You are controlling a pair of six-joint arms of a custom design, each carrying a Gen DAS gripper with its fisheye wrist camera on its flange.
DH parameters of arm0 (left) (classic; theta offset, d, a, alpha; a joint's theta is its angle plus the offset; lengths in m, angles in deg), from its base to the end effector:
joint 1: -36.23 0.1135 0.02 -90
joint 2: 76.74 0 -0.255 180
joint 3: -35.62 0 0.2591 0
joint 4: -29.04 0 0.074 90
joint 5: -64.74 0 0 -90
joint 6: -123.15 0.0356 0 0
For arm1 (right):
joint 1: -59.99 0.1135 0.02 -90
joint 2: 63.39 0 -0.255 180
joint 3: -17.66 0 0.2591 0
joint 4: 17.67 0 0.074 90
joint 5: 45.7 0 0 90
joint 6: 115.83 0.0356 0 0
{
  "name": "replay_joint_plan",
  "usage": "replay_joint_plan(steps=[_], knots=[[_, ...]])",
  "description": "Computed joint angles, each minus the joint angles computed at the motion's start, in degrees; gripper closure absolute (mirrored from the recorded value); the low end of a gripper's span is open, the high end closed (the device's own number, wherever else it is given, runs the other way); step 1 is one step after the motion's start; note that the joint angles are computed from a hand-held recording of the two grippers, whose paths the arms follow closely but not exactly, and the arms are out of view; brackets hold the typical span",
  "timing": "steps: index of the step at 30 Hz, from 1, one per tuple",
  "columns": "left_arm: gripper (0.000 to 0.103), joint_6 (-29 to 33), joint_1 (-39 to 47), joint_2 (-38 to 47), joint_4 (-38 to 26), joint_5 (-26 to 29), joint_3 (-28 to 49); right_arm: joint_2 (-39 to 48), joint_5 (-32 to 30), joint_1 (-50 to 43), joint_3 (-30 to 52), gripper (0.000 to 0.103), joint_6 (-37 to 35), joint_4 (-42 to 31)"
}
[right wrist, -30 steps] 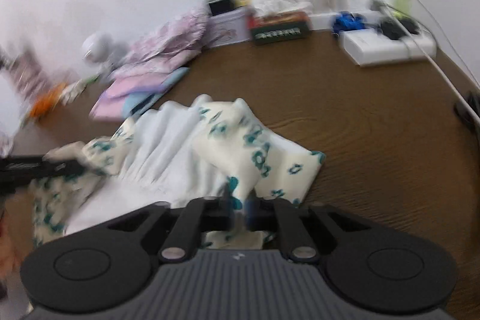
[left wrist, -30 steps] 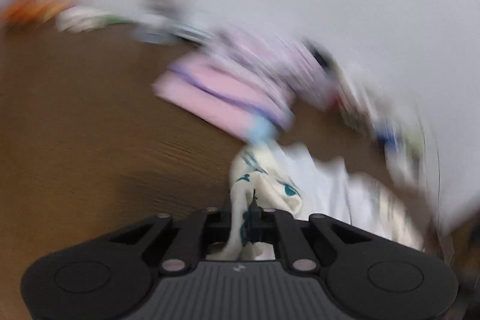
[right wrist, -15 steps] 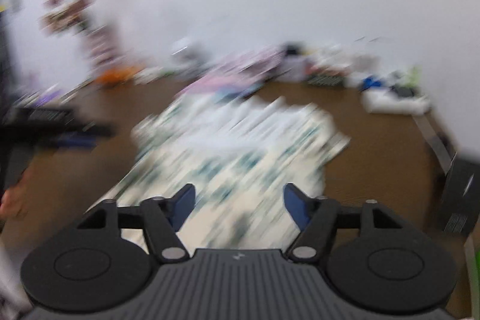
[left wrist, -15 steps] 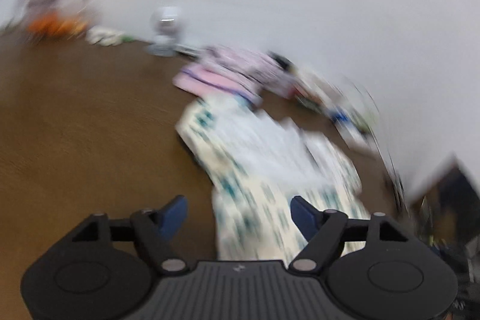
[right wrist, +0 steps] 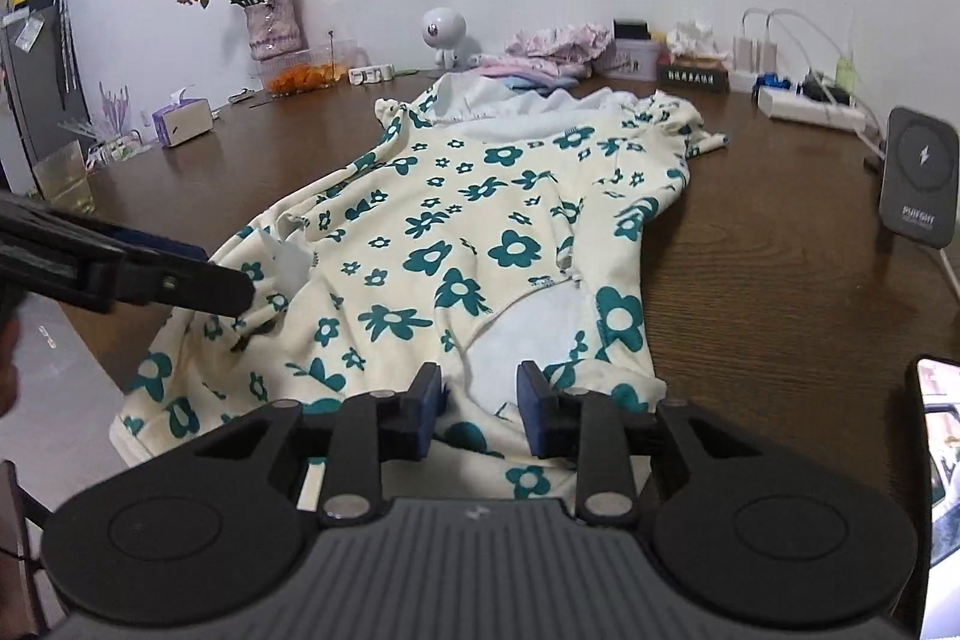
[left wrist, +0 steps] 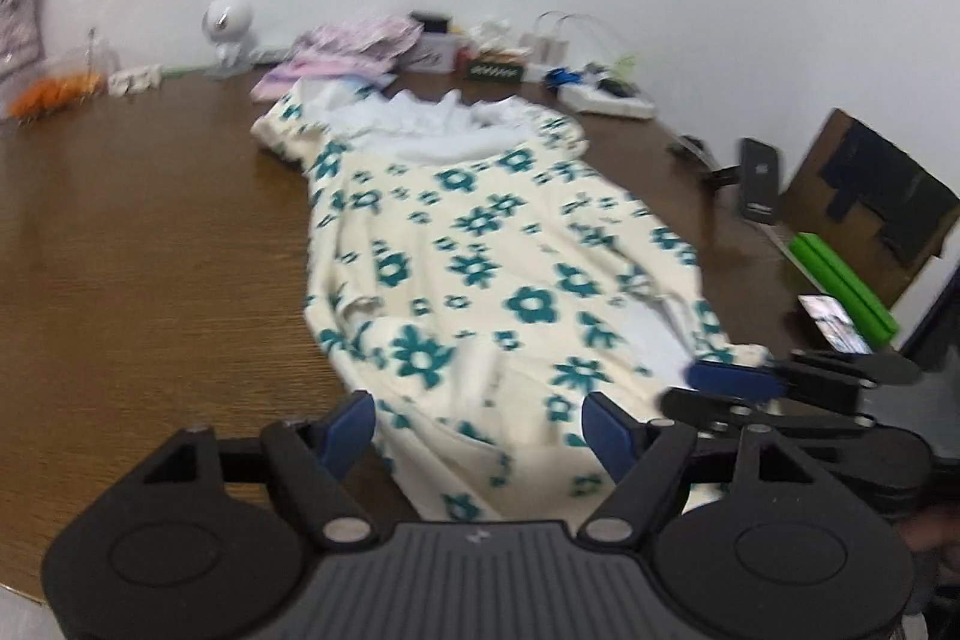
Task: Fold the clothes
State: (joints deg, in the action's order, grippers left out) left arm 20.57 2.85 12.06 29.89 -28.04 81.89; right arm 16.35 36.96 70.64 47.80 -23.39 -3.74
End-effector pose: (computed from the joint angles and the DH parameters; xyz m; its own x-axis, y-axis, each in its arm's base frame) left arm 0.2410 -0.1567 0.1204 -0.6550 0.1711 -0.7360 0.3859 0.9132 -0.1312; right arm 0.2265 0.0472 0.1034 -0.5847 -0.0670 -0.8085 -0.2606 0.9593 0.1090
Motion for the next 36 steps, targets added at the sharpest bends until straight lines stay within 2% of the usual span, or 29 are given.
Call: replay_joint_plan(steps=[2, 3, 5, 6, 8, 10, 12, 13, 14, 15, 16, 20, 21, 22, 23, 24, 25, 27, 28, 30, 31, 32, 34, 36], knots=[[0.028, 1.3, -1.6, -2.0, -0.5, -2.2, -1.4, -2.8, 1.1, 0.7, -0.4, 0.072, 0.7, -1.8], [0.028, 1.4, -1.8, -2.3, -0.6, -2.5, -2.0, -6.6, -0.5, 0.0, -2.4, 0.07, 1.2, -1.8], [0.028, 1.5, -2.2, -3.1, -0.7, -2.9, -3.1, -15.2, -3.3, -1.5, -5.6, 0.05, 0.5, -4.3], [0.028, 1.5, -2.4, -3.3, -0.6, -3.0, -3.7, -18.1, -4.9, -2.3, -6.6, 0.046, -0.4, -5.8], [0.028, 0.5, -2.6, -2.3, 2.0, -2.2, -5.1, -23.6, -8.8, -4.1, -8.6, 0.043, -2.5, -8.8], [0.028, -0.7, -2.7, 0.6, 6.5, -2.3, -5.8, -21.8, -7.3, -2.4, -8.8, 0.043, -1.7, -8.2], [0.037, -2.6, -2.7, 2.6, 8.2, -3.2, -5.5, -18.8, -5.9, -0.8, -9.1, 0.048, -0.9, -6.3], [0.056, -3.7, -2.4, 3.3, 8.7, -3.4, -5.4, -17.2, -3.8, 0.5, -8.8, 0.056, -0.8, -5.5], [0.082, -4.8, -1.3, 3.1, 8.5, -2.5, -5.6, -15.6, -1.6, 1.8, -8.6, 0.063, -0.6, -4.8], [0.092, -6.3, 0.0, 2.8, 8.3, -1.7, -6.0, -13.9, 0.6, 3.2, -8.2, 0.064, -0.4, -4.1], [0.092, -9.4, 2.0, 2.0, 8.4, -0.8, -7.0, -14.0, 2.2, 4.2, -8.6, 0.064, -1.2, -3.7], [0.079, -20.5, 9.4, -2.7, 10.8, 1.7, -12.2, -14.0, 6.0, 7.7, -10.3, 0.062, -2.4, -1.7], [0.078, -20.1, 7.9, -4.5, 10.2, -3.2, -12.6, -13.8, 6.9, 8.7, -10.3, 0.06, -2.4, -1.4], [0.07, -18.7, 6.2, -5.6, 10.2, -7.3, -12.5, -13.7, 6.9, 8.7, -10.3, 0.059, -2.6, -1.4], [0.051, -16.7, 4.4, -6.5, 10.1, -10.5, -12.0, -13.6, 6.9, 8.7, -10.3, 0.058, -2.8, -1.3], [0.04, -14.6, 2.8, -6.7, 9.9, -12.2, -10.9, -13.5, 6.2, 8.2, -10.0, 0.057, -3.0, -1.7], [0.018, -12.6, 1.7, -6.0, 9.2, -12.7, -9.2, -13.6, 5.5, 7.8, -9.7, 0.056, -3.1, -2.2], [0.015, -8.8, 0.3, -3.0, 7.7, -12.5, -5.4, -13.5, 5.3, 7.7, -9.8, 0.055, -3.6, -2.1], [0.017, -7.7, -0.2, -1.0, 6.6, -12.6, -3.4, -13.5, 5.4, 7.7, -9.8, 0.055, -3.5, -2.0], [0.057, -7.5, 0.4, 2.7, 5.4, -11.2, -0.8, -13.8, 5.6, 8.0, -10.2, 0.055, -3.3, -1.8], [0.098, -8.7, 2.0, 3.7, 4.3, -8.2, 0.0, -14.1, 5.7, 8.3, -10.4, 0.055, -3.4, -1.5], [0.099, -10.2, 3.8, 4.6, 3.9, -5.2, 0.3, -14.3, 5.8, 8.5, -10.7, 0.055, -3.4, -1.3], [0.1, -16.2, 8.2, 3.9, 8.3, 0.5, -2.7, -14.9, 6.1, 9.1, -11.2, 0.055, -3.5, -0.8], [0.1, -20.7, 11.6, 2.1, 10.8, 3.1, -5.7, -17.5, 5.5, 9.0, -12.9, 0.054, -4.3, 0.8]])
